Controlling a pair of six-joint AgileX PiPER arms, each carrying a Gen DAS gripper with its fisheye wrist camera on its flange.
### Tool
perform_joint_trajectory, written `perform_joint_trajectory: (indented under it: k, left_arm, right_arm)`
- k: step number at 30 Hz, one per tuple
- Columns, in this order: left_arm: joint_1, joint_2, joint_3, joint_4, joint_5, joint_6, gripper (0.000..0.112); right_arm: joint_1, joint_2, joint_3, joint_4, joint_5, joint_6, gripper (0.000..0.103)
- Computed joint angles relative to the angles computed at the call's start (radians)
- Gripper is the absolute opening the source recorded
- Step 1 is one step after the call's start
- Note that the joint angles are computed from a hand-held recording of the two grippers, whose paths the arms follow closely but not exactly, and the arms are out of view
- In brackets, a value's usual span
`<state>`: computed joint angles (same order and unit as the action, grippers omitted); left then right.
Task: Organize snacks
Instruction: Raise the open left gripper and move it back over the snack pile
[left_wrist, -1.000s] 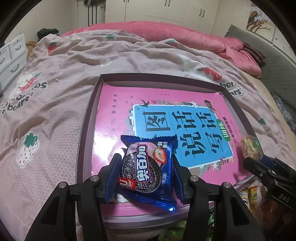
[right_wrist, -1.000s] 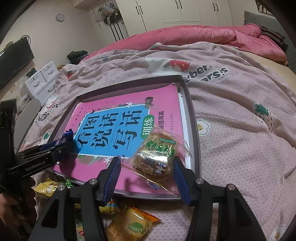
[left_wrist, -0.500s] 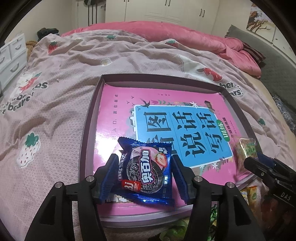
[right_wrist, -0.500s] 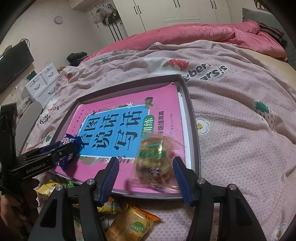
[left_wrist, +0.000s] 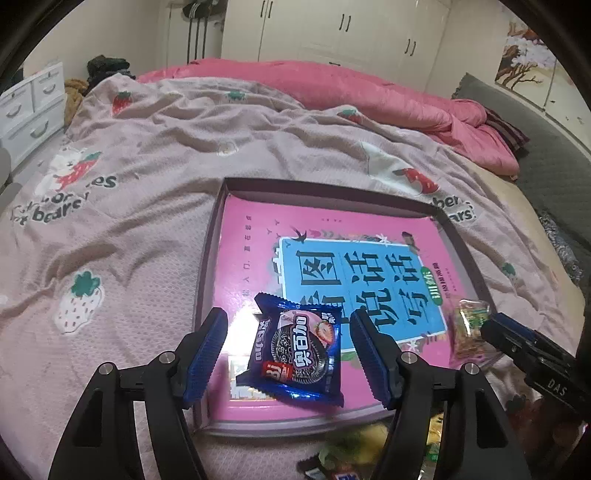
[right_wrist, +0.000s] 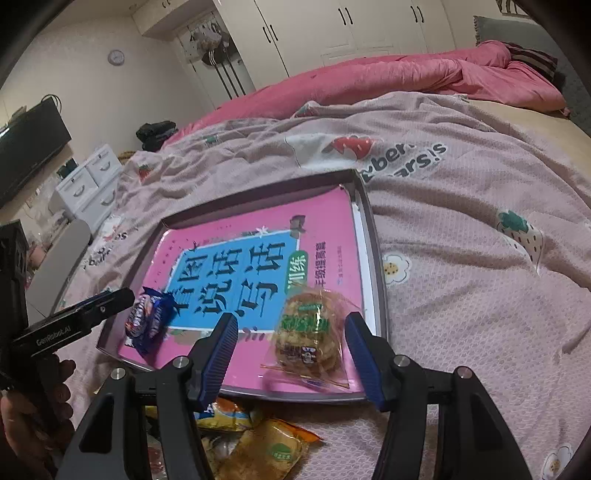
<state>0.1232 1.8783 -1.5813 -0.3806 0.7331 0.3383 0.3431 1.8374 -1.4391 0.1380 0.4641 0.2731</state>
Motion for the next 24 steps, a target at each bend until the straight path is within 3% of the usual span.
perform_joint_trajectory:
  k: [7, 24]
  left_arm:
    - [0.014, -0.073, 0.045, -0.02, 0.003, 0.033, 0.07]
    - [0.019, -0.211, 0.154, -0.064, 0.025, 0.079, 0.07]
  right_arm:
    - [0.007, -0.035, 0.021, 0.02, -0.025, -0.028, 0.064]
    - [0.047, -0.161, 0.114, -0.135, -0.058, 0.081, 0.067]
